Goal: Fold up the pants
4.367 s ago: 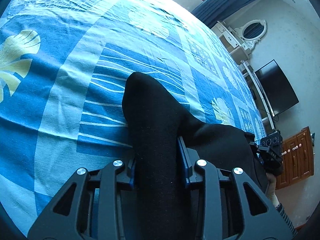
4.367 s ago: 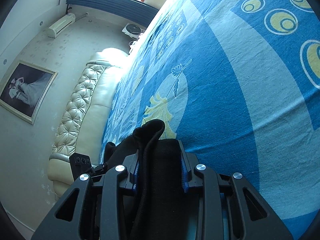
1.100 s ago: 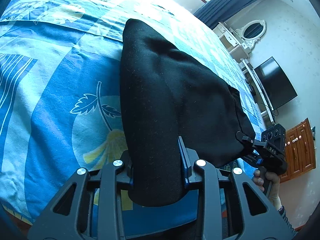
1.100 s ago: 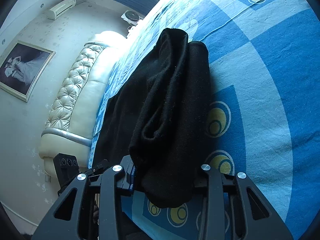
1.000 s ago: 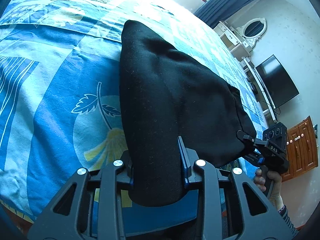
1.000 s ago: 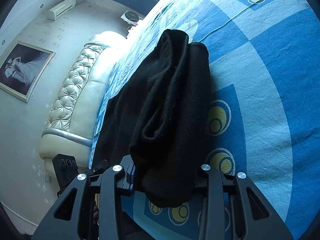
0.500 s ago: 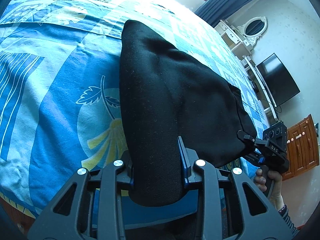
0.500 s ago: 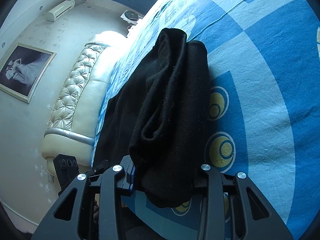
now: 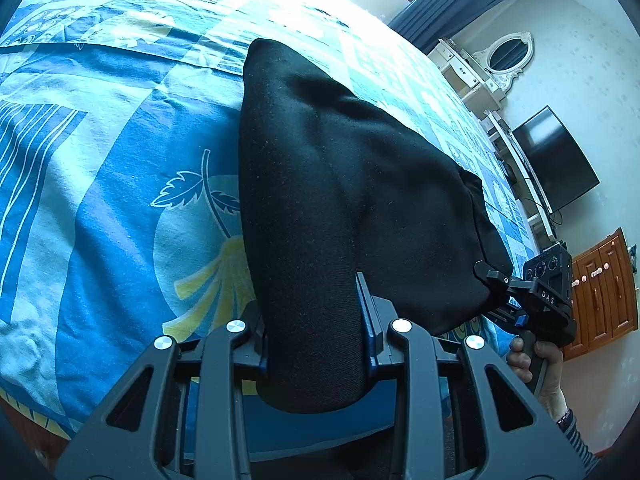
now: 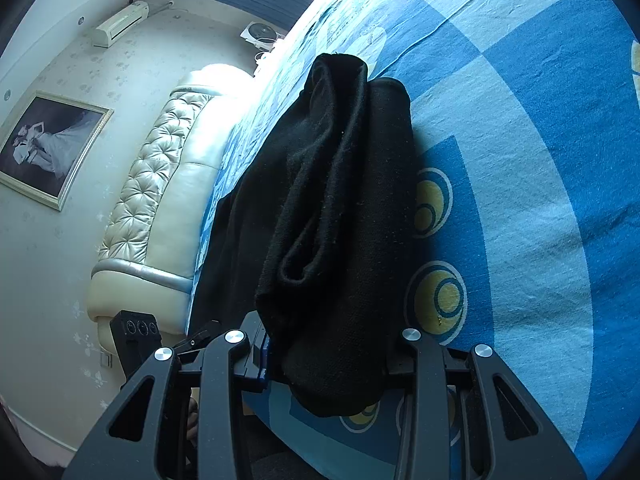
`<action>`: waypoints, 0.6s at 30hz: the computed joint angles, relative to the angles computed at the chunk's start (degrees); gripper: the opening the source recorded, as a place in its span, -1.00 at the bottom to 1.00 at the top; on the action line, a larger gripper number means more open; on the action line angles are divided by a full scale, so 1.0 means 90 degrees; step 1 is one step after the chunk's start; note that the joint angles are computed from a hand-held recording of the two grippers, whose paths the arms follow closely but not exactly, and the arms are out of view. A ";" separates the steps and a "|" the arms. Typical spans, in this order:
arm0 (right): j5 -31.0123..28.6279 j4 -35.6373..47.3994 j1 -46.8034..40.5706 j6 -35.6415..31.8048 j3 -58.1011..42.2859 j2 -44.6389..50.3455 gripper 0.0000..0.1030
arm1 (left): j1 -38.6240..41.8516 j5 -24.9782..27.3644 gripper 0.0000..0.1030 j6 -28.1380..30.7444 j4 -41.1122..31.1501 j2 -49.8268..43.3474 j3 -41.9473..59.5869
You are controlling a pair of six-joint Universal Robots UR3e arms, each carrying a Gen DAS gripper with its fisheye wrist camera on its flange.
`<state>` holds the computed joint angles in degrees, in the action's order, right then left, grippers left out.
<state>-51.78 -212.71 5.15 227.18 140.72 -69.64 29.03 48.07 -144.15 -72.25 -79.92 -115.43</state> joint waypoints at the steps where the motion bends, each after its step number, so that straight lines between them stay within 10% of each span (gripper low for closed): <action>1: 0.0012 -0.0030 -0.0014 -0.0013 0.0014 0.0017 -0.28 | 0.0006 -0.0008 -0.38 0.0010 0.0000 -0.0005 -0.0005; 18: 0.0245 -0.0447 -0.0227 -0.0047 0.0264 0.0202 -0.28 | 0.0086 -0.0059 -0.35 0.0207 -0.0011 0.0086 -0.0141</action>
<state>-49.58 -216.72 3.11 226.75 143.10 -67.82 29.81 47.53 -142.29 -72.35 -79.14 -116.70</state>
